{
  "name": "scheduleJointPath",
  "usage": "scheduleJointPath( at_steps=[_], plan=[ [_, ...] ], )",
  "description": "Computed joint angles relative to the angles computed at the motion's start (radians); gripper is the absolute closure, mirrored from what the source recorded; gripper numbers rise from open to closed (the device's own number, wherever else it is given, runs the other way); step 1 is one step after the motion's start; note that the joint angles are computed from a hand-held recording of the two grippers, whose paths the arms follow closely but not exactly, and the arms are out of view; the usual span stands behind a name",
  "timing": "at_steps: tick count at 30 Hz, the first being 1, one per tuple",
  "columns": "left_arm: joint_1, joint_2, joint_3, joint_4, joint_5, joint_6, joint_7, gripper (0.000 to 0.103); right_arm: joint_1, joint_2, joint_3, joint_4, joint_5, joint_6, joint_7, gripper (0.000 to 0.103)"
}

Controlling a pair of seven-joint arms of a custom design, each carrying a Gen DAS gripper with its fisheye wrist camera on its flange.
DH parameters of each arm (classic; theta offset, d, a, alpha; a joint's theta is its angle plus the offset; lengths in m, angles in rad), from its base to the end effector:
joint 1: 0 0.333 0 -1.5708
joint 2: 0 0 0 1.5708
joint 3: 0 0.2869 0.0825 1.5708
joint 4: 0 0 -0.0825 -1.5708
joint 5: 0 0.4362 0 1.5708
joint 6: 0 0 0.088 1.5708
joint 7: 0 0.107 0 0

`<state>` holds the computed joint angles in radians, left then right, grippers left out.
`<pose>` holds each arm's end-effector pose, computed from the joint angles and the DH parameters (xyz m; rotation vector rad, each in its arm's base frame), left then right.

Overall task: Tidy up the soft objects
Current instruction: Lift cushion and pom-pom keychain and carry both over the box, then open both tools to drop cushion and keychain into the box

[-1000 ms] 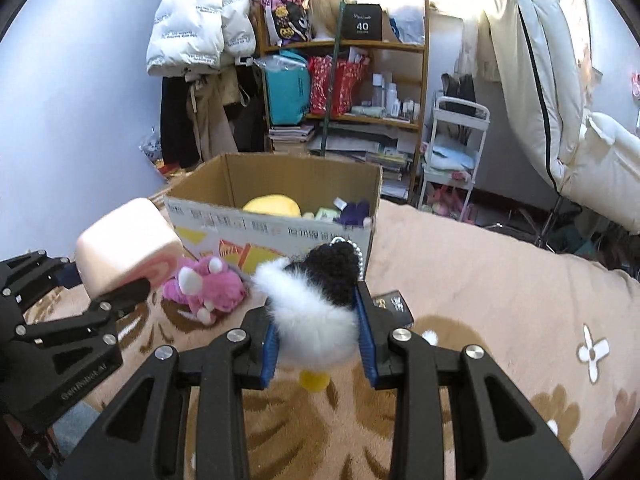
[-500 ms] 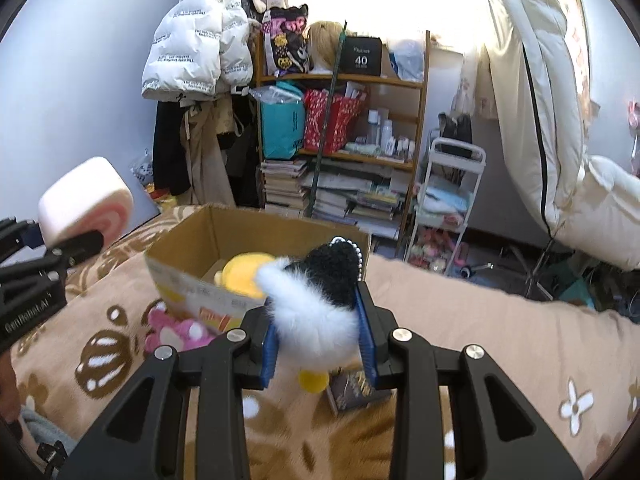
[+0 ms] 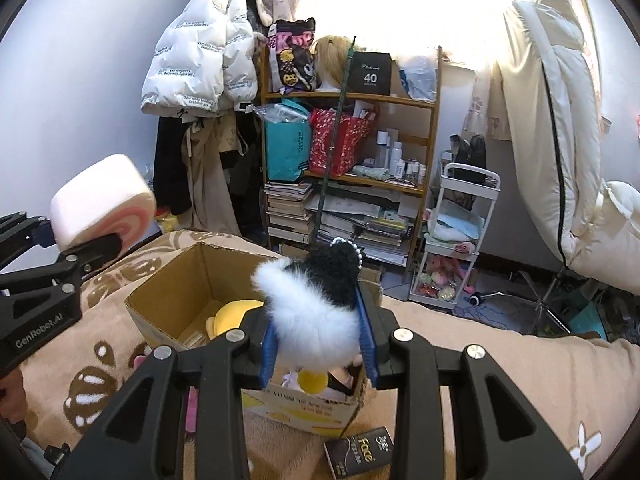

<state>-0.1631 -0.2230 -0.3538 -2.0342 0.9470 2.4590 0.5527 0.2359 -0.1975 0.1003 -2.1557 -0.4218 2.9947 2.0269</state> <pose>0.5133 -0.3076 0.5660 -1.4677 1.6076 -0.6481 0.5505 0.2268 0.5564 -1.7486 1.3268 -0.7880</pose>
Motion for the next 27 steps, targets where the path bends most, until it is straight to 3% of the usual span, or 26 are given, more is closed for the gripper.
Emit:
scheduleJointPath(
  at_steps=[5,9,14,19,24,27],
  plan=[
    [-0.013,0.059,0.016,0.033,-0.037,0.012,0.036,0.061,0.041,0.050,-0.026,0.025,0.086,0.000,-0.080,0.067],
    [-0.033,0.098,0.029,0.055,-0.049,0.009,0.069,0.061,0.028,0.071,-0.013,0.030,0.058,0.004,-0.058,0.067],
    [-0.057,0.132,0.050,0.070,-0.091,0.001,0.098,0.061,0.084,0.089,-0.053,0.026,0.229,-0.004,-0.227,0.067],
    [-0.070,0.148,0.071,0.075,-0.160,-0.002,0.138,0.060,0.078,0.090,-0.044,0.015,0.248,-0.006,-0.263,0.067],
    [-0.075,0.162,0.085,0.082,-0.255,-0.015,0.210,0.054,0.083,0.090,-0.048,0.014,0.307,-0.020,-0.292,0.064],
    [-0.076,0.159,0.084,0.075,-0.230,-0.025,0.177,0.048,0.085,0.090,-0.049,0.017,0.336,-0.030,-0.309,0.056]
  ],
)
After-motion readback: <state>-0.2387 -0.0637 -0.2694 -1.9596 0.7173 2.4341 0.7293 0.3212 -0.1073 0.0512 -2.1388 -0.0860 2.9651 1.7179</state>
